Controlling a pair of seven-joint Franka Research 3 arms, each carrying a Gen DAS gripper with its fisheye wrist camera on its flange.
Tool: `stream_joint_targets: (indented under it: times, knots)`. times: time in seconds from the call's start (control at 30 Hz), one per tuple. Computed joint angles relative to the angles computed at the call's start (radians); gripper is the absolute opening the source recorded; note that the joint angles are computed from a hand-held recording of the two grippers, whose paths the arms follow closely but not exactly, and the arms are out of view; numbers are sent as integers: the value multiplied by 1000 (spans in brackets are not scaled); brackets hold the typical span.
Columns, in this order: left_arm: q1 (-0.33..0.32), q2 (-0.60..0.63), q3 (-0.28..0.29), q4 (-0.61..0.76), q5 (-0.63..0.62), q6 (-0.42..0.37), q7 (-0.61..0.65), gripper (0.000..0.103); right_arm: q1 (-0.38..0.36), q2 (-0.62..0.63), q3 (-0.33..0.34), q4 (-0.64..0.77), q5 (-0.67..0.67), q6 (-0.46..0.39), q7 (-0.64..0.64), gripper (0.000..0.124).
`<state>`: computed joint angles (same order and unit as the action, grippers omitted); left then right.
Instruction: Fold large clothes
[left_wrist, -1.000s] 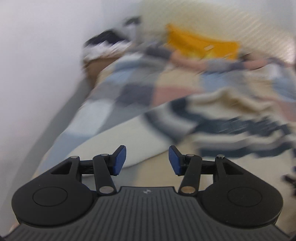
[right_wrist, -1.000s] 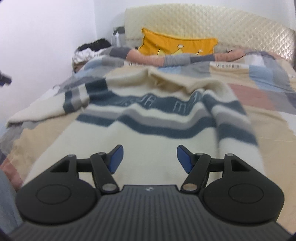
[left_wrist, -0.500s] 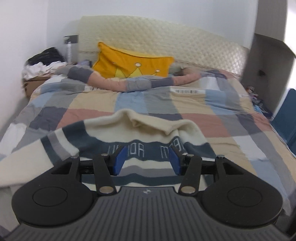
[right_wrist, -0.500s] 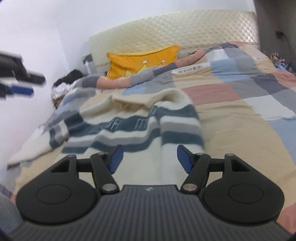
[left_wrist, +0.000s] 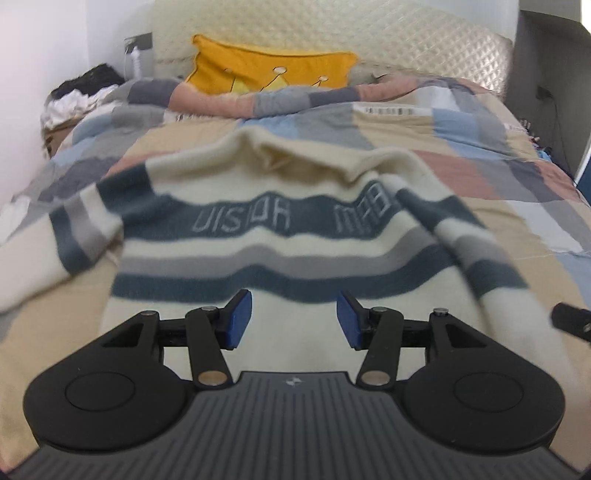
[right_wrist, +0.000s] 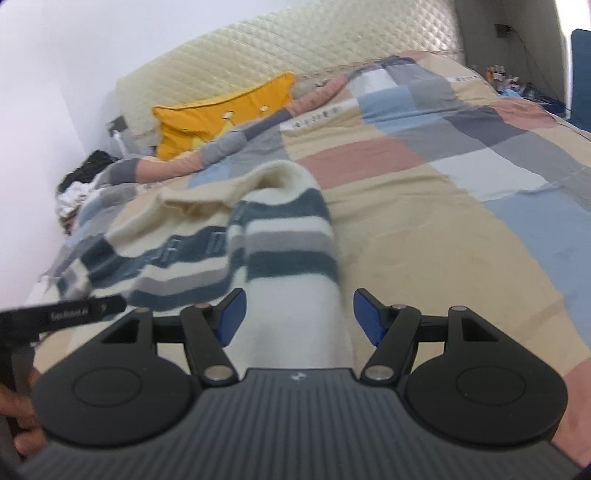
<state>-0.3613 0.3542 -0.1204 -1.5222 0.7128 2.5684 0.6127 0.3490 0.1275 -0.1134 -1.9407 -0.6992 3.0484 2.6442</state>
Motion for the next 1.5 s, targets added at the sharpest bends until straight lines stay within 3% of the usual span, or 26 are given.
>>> stream_joint_targets:
  times: [0.1, 0.17, 0.27, 0.47, 0.53, 0.57, 0.63, 0.73, 0.77, 0.8, 0.83, 0.9, 1.0, 1.1, 1.27, 1.4, 1.5]
  knots:
    - [37, 5, -21, -25, -83, 34, 33, 57, 24, 15, -25, 36, -87, -98, 113, 68]
    - [31, 1, -15, -42, -81, 37, 35, 57, 27, 23, -27, 63, -163, -171, 203, 85]
    - [31, -10, -10, -81, -73, 69, 37, 57, -9, 29, -1, 61, -150, -155, 244, 86]
    - [39, -22, -11, -110, -85, 95, 27, 57, -67, 44, 66, 23, 177, -72, 15, 86]
    - [41, -34, -6, -131, -85, 123, -5, 57, -121, 41, 132, -18, 385, 11, -107, 86]
    - [49, -41, -7, -146, -98, 143, -17, 57, -178, 36, 204, -43, 532, 45, -197, 84]
    - [53, -53, -3, -164, -100, 164, -42, 57, -224, 34, 272, -53, 672, 56, -300, 77]
    - [57, -60, -3, -173, -96, 170, -54, 57, -193, 35, 255, -40, 706, 10, -350, 67]
    - [58, -61, -4, -174, -96, 171, -56, 57, -203, 37, 274, -33, 752, -2, -403, 51]
    - [58, -61, -4, -174, -94, 170, -59, 57, -203, 39, 280, -27, 780, -14, -439, 45]
    - [57, -62, -4, -175, -91, 170, -62, 57, -187, 41, 265, -21, 778, -21, -445, 44]
    - [59, -62, -5, -177, -90, 172, -60, 57, -168, 43, 251, -16, 796, -27, -481, 25]
    - [59, -63, -6, -177, -88, 168, -62, 57, -113, 36, 191, -21, 771, -10, -478, 12]
    - [59, -66, -4, -183, -86, 175, -80, 57, 15, 29, 30, -18, 575, 17, -334, 10]
    - [71, -66, -14, -190, -120, 191, -70, 57, 150, 23, -194, 44, 159, 42, -30, 10]
    - [63, -61, -7, -184, -103, 184, -72, 57, 117, 52, -227, 144, 30, 19, 57, 9]
    - [60, -54, -6, -178, -99, 184, -75, 57, 26, 104, -179, 239, 87, -9, 5, 9]
